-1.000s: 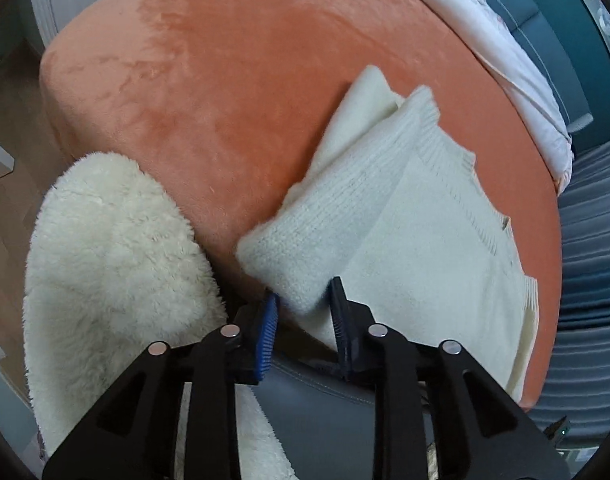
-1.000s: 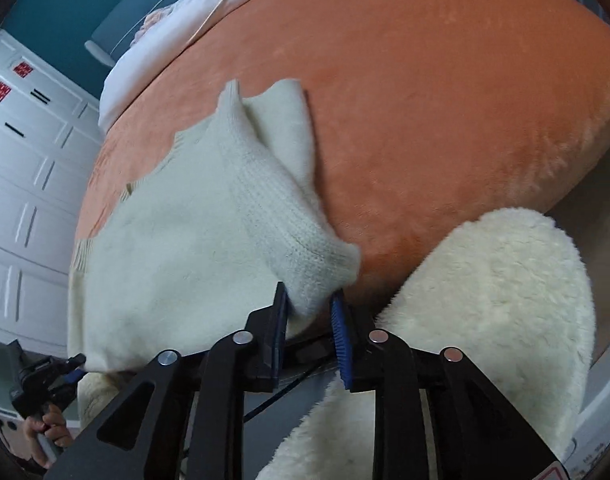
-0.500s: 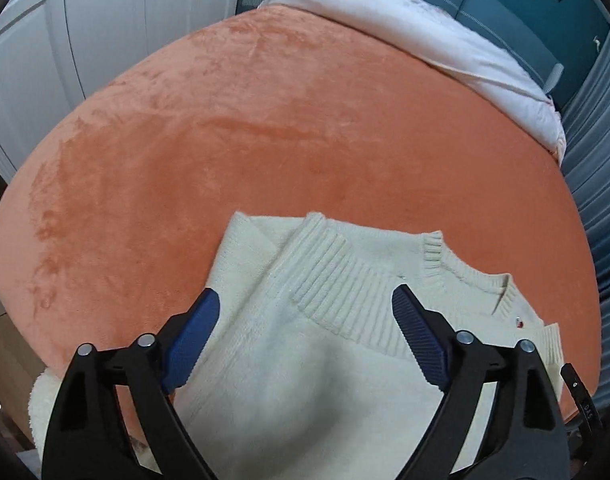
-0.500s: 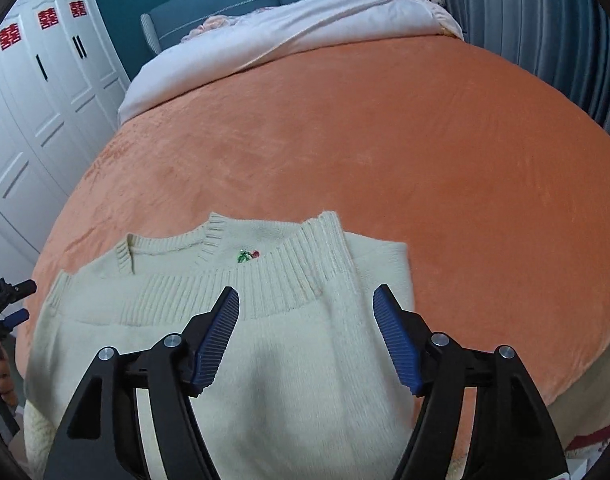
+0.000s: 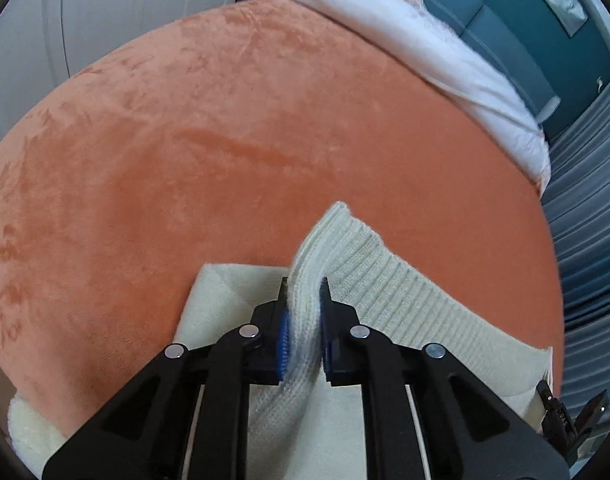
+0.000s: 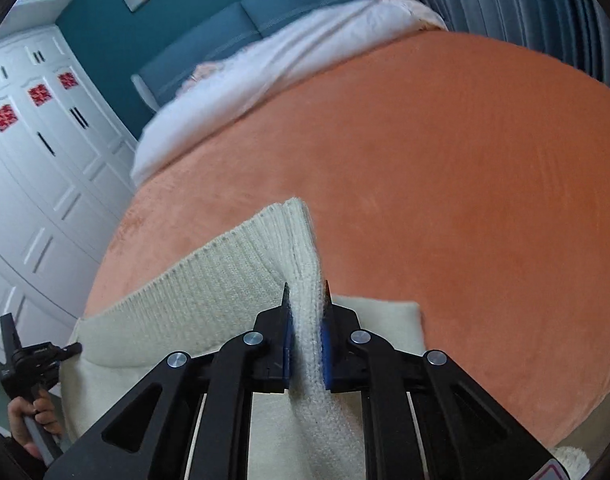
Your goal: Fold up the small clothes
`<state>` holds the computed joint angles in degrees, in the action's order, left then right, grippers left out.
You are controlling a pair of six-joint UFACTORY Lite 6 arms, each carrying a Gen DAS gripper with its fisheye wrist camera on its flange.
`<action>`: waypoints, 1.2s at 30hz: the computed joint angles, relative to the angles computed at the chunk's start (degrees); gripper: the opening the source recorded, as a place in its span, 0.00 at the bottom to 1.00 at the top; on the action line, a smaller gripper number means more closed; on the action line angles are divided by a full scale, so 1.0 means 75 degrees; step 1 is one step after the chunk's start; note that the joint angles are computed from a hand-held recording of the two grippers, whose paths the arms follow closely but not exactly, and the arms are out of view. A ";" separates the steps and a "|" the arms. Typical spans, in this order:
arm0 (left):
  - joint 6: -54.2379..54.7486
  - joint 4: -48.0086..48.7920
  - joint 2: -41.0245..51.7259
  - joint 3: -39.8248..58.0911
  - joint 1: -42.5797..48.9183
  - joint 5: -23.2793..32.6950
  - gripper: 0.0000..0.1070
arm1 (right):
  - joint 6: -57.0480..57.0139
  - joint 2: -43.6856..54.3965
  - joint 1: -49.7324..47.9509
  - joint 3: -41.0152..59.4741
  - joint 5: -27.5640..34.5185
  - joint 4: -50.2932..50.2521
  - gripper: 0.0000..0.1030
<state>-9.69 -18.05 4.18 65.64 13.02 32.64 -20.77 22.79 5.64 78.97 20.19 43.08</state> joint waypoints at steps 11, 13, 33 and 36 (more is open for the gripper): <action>-0.3621 0.3639 -0.3534 -0.1848 -0.2440 0.0744 0.39 | 0.3169 -0.3562 0.1994 -0.3100 -0.0784 -0.3751 0.27; -0.4647 0.4267 -0.3790 -0.2187 -0.3614 0.1006 0.41 | 0.2229 -0.3392 0.2947 -0.3133 -0.0604 -0.2794 0.23; -0.5797 0.4856 -0.5439 -0.4507 -0.4364 0.1768 0.40 | 0.6245 -0.4215 0.2218 -0.4953 -0.0277 -0.6265 0.03; -0.5714 0.4864 -0.5414 -0.4551 -0.4359 0.1727 0.40 | 0.4782 -0.3272 0.1609 -0.4756 -0.0272 -0.4553 0.00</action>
<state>-52.54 18.43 -36.42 31.50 -19.67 45.59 15.10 -1.75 17.70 43.30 18.15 8.94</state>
